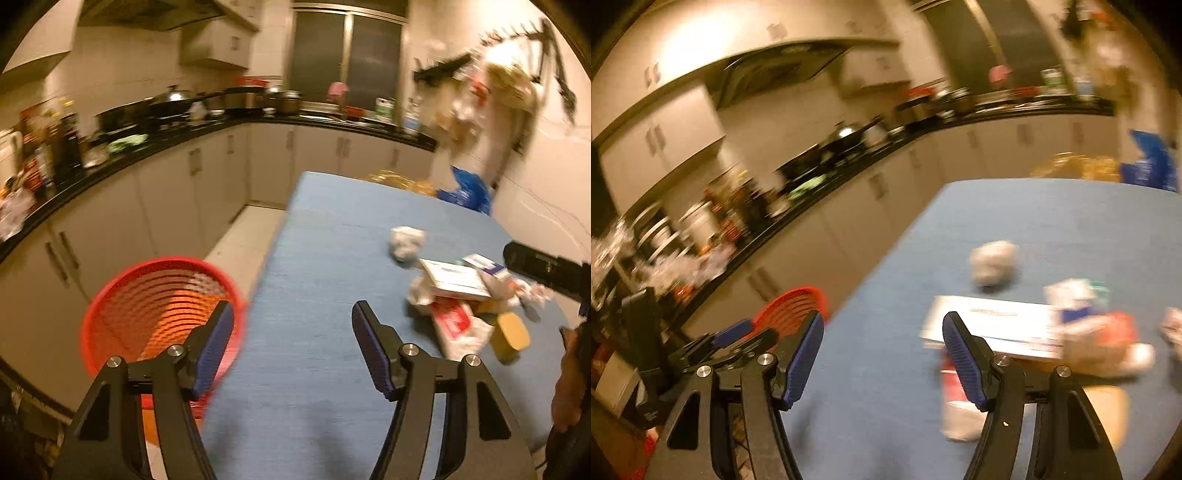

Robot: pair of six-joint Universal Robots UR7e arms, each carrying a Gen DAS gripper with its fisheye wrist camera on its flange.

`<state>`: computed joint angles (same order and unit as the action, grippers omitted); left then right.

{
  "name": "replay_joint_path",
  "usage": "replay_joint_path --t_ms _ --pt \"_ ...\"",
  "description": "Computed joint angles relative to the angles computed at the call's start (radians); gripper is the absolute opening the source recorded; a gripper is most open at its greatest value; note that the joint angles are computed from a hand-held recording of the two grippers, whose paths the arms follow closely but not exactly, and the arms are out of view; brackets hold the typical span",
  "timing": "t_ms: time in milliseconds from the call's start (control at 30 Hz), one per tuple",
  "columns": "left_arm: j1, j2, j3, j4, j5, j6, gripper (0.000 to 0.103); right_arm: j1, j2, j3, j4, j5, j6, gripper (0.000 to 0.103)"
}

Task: Collect trash
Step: 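Grasp the yellow square lid with the left tool while the right tool grasps the white plastic bag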

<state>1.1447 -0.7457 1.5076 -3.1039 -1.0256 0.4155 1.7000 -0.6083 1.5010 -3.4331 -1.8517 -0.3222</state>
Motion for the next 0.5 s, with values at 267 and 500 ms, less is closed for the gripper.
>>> replay_joint_path --t_ms 267,500 --pt "-0.061 0.054 0.003 0.063 -0.042 0.004 0.066 -0.067 -0.139 0.116 -0.185 -0.275 0.016 0.081" --pt "-0.111 0.085 0.026 0.099 -0.077 0.014 0.075 -0.172 -0.196 0.097 -0.023 -0.337 0.177 0.081"
